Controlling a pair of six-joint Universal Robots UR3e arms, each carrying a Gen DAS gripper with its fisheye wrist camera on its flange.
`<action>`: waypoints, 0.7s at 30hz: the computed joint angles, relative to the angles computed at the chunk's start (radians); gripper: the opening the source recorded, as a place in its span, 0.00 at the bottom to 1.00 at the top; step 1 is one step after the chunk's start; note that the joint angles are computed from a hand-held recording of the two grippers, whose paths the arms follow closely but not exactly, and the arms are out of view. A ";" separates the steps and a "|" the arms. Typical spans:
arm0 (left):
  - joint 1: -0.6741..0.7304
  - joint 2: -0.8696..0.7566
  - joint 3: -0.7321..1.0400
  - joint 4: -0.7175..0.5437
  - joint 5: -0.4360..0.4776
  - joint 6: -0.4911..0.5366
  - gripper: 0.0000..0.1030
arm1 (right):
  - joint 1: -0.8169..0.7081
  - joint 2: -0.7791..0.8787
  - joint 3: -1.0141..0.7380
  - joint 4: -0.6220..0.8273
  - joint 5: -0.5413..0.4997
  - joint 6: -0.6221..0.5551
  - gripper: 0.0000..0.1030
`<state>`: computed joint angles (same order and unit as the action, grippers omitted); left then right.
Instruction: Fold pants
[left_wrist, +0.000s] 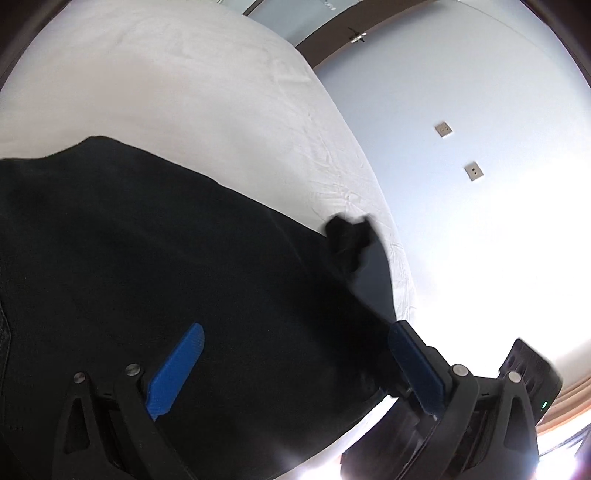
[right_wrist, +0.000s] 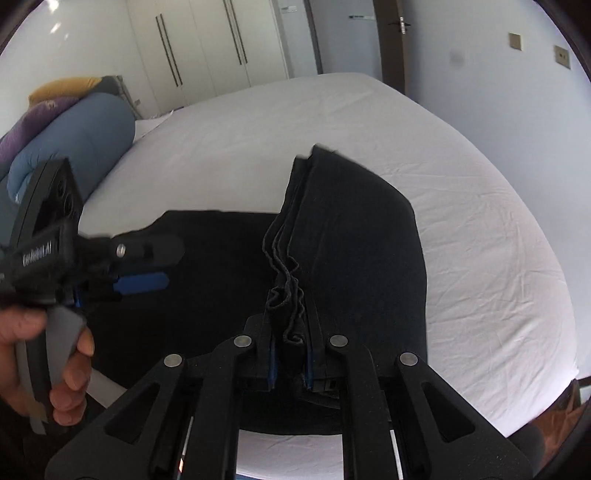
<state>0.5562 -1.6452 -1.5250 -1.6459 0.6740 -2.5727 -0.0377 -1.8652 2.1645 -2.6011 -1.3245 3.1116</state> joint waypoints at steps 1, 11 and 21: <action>-0.006 -0.023 0.022 -0.013 -0.003 -0.011 1.00 | 0.019 0.005 0.011 -0.004 -0.007 0.005 0.09; -0.175 -0.309 0.383 -0.153 0.037 -0.146 0.99 | 0.068 -0.035 0.022 0.011 -0.076 -0.043 0.09; -0.291 -0.448 0.654 -0.212 0.114 -0.155 0.07 | 0.153 -0.005 -0.064 0.037 -0.145 -0.038 0.09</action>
